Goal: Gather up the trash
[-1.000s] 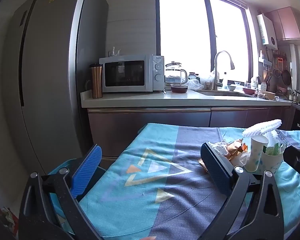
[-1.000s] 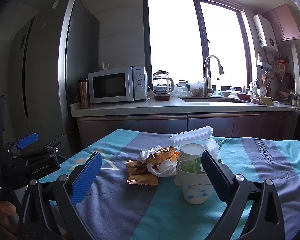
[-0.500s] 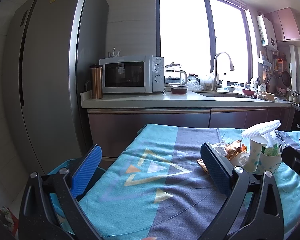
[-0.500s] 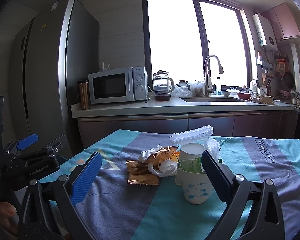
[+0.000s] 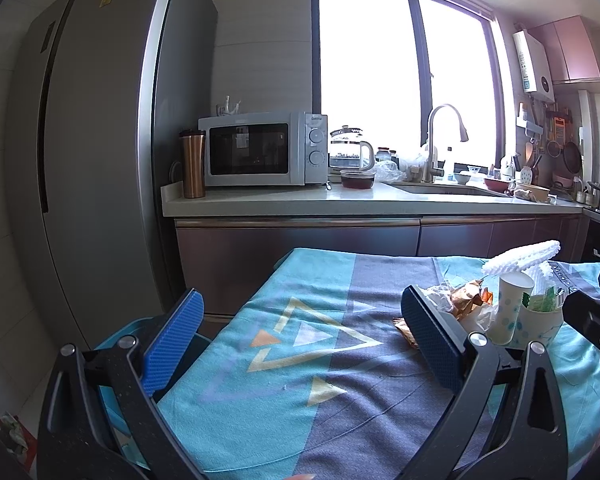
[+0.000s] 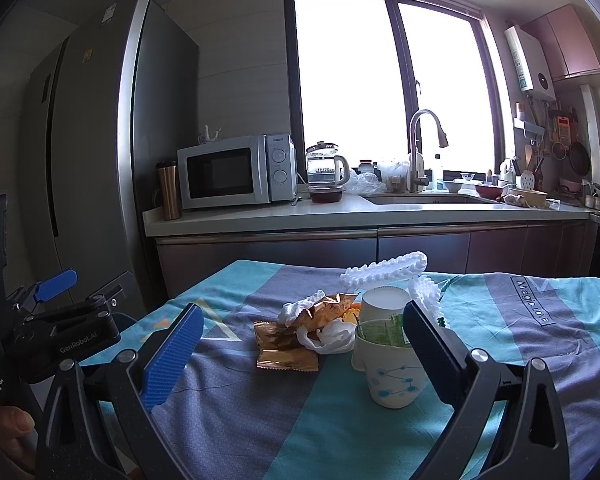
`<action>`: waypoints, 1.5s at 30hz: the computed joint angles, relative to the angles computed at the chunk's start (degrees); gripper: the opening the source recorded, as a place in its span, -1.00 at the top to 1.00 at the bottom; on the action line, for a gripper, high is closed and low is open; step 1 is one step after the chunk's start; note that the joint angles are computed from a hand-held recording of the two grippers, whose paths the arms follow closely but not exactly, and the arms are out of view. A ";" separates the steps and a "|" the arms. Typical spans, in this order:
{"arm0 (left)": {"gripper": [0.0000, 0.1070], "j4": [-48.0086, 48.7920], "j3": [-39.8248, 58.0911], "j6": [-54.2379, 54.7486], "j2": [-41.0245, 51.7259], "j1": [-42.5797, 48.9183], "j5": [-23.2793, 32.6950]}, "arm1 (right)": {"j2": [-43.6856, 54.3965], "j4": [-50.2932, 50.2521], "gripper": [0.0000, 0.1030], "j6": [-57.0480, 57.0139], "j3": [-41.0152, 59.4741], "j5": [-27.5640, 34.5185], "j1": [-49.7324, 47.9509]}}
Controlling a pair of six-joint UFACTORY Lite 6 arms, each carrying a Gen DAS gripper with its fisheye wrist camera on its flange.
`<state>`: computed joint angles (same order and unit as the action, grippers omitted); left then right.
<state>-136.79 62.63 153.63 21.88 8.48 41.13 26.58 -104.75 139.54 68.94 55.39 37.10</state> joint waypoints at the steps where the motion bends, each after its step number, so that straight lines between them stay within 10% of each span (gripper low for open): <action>1: -0.82 -0.21 -0.25 0.14 -0.25 -0.13 -0.03 | -0.11 -0.07 -0.87 0.10 -0.14 0.05 0.03; 45: -0.82 -0.88 0.73 0.12 1.02 -1.90 -0.89 | -2.63 -0.93 -0.87 0.63 -2.13 -1.40 -0.46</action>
<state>-137.67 63.36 153.75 22.90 6.58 40.23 23.95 -105.69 140.18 66.81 53.99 36.64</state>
